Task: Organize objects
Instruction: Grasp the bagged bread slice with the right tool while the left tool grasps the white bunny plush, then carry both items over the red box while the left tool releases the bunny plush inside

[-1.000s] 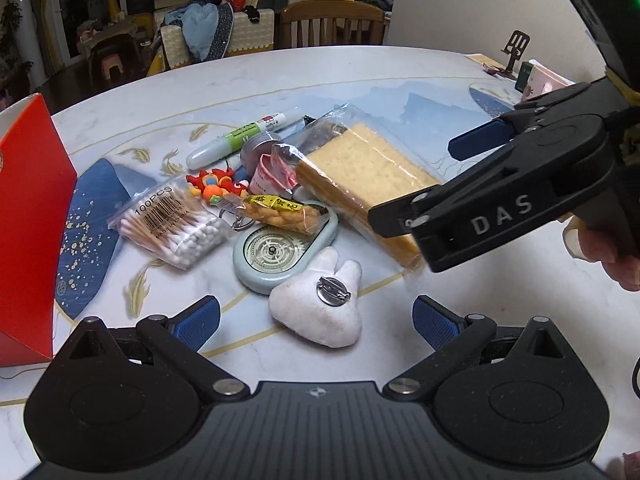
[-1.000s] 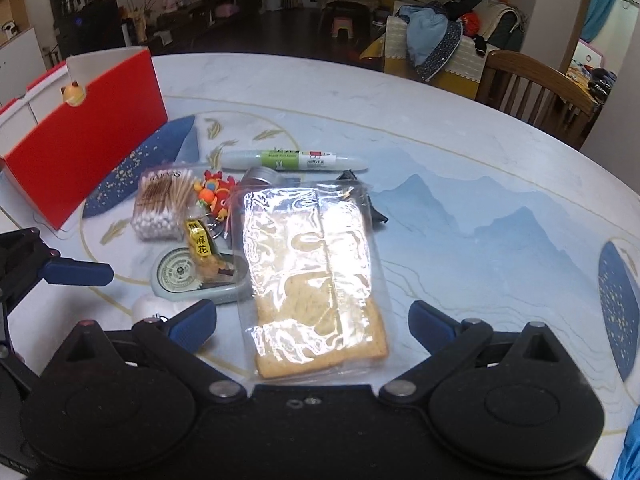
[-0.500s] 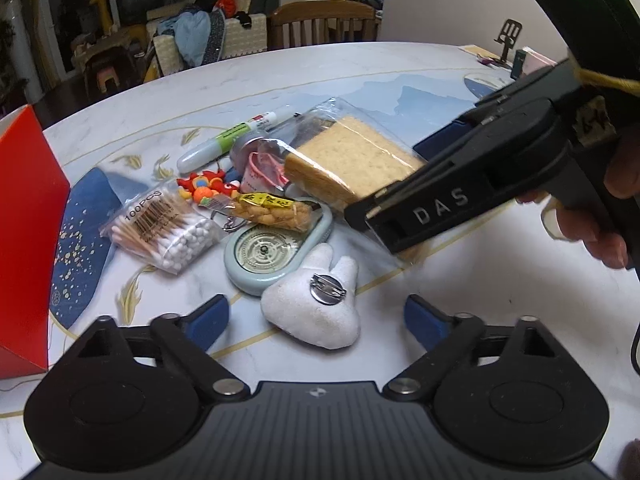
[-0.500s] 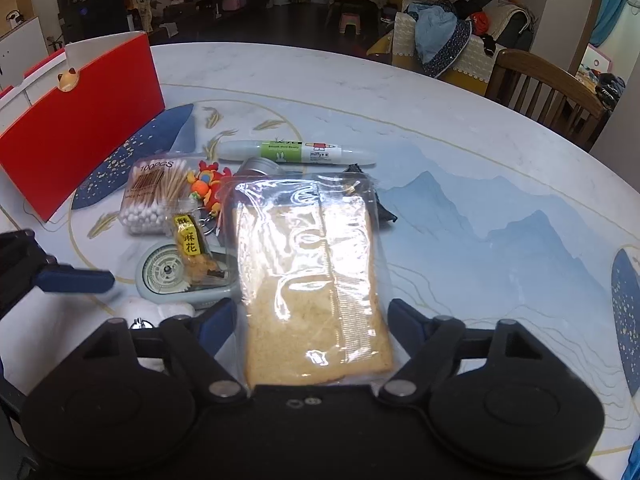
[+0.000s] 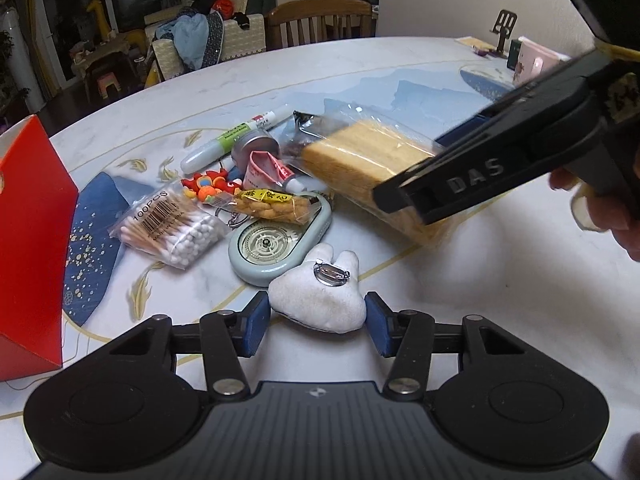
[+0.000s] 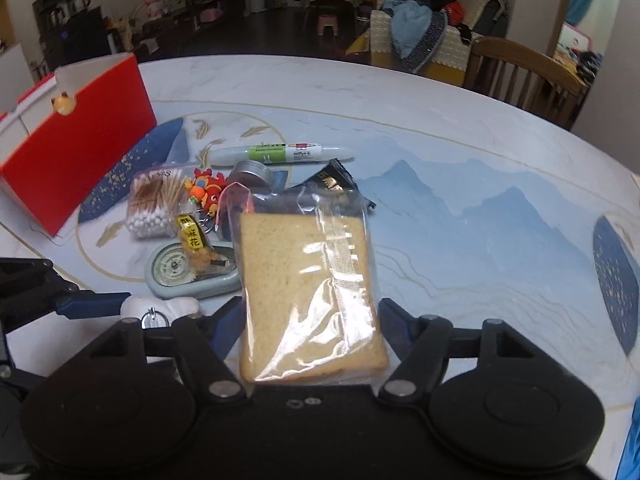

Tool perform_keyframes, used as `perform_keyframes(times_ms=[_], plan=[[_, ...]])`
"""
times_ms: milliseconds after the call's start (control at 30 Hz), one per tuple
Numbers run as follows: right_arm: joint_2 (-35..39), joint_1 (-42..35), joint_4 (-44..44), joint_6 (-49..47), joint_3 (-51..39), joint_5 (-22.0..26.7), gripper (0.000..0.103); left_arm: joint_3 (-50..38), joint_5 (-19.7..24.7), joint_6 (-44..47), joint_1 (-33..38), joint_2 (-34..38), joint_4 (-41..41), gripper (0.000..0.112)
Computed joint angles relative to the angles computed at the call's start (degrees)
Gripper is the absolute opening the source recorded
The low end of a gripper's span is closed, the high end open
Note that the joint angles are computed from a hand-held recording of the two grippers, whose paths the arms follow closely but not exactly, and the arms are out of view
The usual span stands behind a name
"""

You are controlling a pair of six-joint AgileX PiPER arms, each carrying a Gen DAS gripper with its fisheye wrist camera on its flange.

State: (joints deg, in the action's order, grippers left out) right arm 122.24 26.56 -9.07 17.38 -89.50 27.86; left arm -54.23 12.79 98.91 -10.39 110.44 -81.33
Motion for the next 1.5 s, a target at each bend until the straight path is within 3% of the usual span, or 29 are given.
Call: perform_keyframes(times_ms=[467,833,1167,1500], plan=[[-13.2,3.0,-5.3,13.4,15.6,-3.1,0.068,4.6,6.1,-5.0,6.2,-6.4,3.3,0.051],[-19.0,9.0,-11.3,24.6,16.2,1.1,0.068,5.0,15.5,-9.3,14.5,-12.8,9.4,0.051],[-14.6,14.6,-12.1,26.1,2.5,7.7,0.068,-1.6,25.3,-13.2,27.0,-13.4,14.5,0.051],[0.2,19.1,-7.3,18.0,-25.7,20.3,0.068,-12.0,31.9,-14.2,38.4,-7.6,19.7,0.051]])
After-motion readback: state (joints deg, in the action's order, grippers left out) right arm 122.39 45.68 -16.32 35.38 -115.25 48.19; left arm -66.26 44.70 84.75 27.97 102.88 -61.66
